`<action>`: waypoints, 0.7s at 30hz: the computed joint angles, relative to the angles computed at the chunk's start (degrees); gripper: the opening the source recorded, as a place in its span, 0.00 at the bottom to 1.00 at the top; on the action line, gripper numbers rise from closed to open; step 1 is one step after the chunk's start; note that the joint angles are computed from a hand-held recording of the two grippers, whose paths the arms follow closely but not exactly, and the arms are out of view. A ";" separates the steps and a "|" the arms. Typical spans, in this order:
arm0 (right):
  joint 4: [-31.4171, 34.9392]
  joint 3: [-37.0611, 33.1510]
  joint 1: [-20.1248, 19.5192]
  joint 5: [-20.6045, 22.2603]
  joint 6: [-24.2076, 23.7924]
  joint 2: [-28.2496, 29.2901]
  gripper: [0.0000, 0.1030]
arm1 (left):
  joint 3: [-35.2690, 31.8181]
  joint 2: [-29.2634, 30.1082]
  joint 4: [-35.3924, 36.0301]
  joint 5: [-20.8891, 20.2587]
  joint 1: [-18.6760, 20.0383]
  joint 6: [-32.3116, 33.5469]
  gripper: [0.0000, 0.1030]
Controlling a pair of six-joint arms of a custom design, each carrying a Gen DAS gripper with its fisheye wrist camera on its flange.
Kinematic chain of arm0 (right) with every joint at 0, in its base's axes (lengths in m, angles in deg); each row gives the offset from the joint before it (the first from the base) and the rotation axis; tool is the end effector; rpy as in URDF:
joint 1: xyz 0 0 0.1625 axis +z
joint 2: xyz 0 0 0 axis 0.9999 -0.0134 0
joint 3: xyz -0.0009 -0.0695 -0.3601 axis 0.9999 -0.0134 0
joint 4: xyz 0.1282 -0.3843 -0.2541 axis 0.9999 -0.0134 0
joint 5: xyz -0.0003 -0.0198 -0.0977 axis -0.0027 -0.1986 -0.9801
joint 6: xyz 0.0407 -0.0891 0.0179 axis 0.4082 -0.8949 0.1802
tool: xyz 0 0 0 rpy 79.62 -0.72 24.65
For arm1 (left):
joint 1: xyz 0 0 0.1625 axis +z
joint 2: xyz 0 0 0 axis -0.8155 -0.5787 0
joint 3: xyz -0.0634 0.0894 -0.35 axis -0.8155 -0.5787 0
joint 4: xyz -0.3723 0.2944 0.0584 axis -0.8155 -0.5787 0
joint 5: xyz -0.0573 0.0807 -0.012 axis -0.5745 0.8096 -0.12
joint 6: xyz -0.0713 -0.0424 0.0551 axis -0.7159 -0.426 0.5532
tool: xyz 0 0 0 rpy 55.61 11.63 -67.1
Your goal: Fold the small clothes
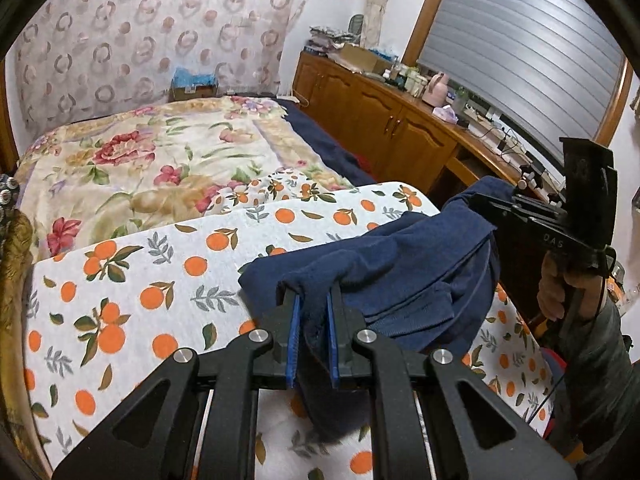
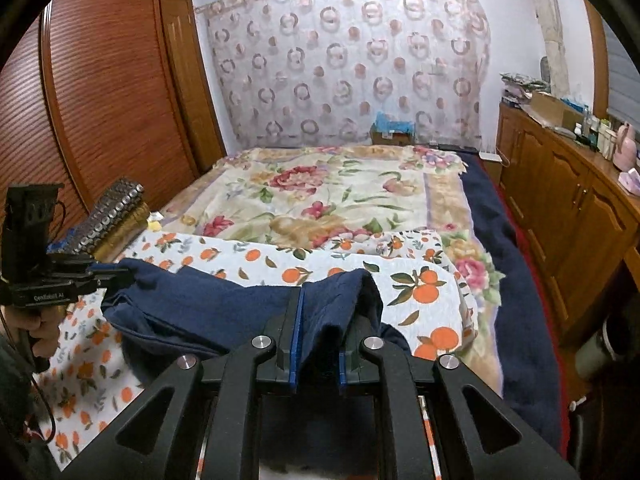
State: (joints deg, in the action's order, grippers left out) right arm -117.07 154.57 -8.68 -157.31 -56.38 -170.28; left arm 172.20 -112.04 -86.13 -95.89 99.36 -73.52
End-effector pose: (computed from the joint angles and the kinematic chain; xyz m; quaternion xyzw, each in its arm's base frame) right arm 0.0345 -0.5819 0.4109 0.3060 -0.8357 0.3859 0.2431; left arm -0.3591 -0.6089 -0.0212 0.2855 0.9142 -0.2479 0.1457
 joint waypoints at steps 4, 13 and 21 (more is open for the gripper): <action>-1.04 -0.69 1.23 -1.32 0.04 0.34 0.44 | -1.32 0.36 1.66 -1.73 0.78 -0.08 0.14; -0.07 2.28 0.24 -1.51 -1.91 -3.45 0.59 | 1.62 -1.85 -2.02 0.95 -0.11 1.59 0.70; 2.79 -0.20 0.42 -5.04 -1.63 -0.85 0.59 | 4.30 -3.48 -0.09 1.16 0.07 1.26 0.76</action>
